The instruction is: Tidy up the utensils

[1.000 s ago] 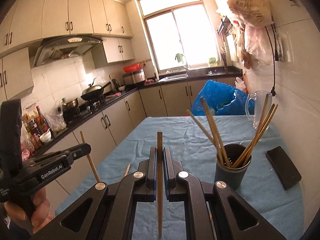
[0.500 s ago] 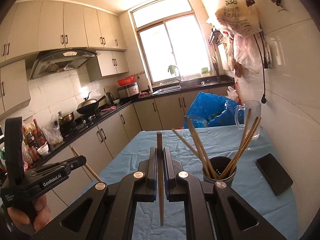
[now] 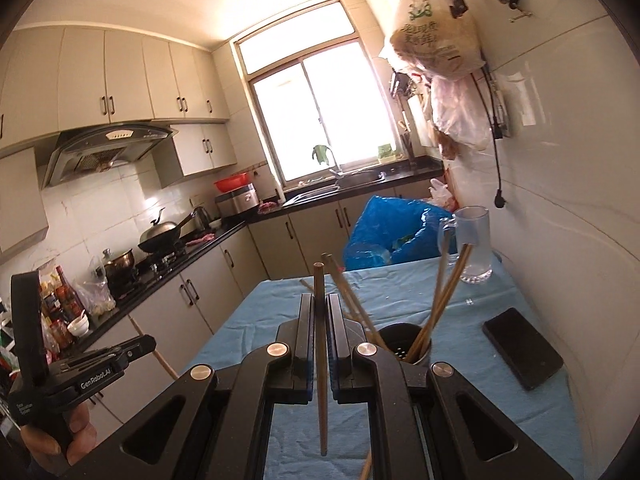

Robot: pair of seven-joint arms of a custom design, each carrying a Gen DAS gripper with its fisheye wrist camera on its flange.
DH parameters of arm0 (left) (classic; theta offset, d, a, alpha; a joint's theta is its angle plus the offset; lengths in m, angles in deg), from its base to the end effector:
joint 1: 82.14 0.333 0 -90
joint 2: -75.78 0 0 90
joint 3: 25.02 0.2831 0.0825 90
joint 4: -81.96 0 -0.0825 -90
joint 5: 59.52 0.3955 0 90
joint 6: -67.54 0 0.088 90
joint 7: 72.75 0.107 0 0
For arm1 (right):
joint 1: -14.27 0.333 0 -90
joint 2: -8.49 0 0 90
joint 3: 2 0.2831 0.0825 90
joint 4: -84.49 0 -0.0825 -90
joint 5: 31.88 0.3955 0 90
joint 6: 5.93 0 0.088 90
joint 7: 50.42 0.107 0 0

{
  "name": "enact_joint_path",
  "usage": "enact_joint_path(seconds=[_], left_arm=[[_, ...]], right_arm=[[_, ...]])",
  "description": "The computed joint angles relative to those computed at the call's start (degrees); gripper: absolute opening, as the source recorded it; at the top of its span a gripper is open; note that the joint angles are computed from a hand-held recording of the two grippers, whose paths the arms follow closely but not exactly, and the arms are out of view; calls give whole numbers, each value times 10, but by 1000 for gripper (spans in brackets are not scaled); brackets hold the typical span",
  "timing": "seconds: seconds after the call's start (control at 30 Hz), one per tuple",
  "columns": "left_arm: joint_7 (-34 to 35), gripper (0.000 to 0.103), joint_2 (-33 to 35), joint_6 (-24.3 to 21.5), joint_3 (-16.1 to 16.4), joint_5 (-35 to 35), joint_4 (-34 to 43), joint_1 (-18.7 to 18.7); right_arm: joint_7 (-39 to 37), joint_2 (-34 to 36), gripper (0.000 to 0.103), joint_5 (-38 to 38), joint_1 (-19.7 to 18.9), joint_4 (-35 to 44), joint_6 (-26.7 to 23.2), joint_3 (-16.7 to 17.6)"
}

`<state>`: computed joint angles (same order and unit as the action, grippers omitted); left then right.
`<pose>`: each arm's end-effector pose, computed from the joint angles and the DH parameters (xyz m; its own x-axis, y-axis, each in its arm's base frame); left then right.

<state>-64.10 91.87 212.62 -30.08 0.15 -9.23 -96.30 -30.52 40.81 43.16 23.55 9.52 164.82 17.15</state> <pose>0.6537 -0.2308 0.5086 0.3373 -0.9339 0.1184 -0.4688 -0.2757 -0.8392 0.7070 0.2353 0.4755 0.5188 -0.8013 -0.2978 -0.3986 0.0814 -0.9135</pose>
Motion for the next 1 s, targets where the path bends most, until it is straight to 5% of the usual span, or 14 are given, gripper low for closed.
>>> enact_joint_path(seconds=[0.5, 1.0], left_arm=[[95, 6, 47, 26, -7, -64, 75, -5], [278, 6, 180, 20, -4, -201, 307, -29]], right_arm=[[-42, -19, 6, 74, -22, -10, 15, -7], [-19, -2, 6, 43, -21, 50, 30, -19]])
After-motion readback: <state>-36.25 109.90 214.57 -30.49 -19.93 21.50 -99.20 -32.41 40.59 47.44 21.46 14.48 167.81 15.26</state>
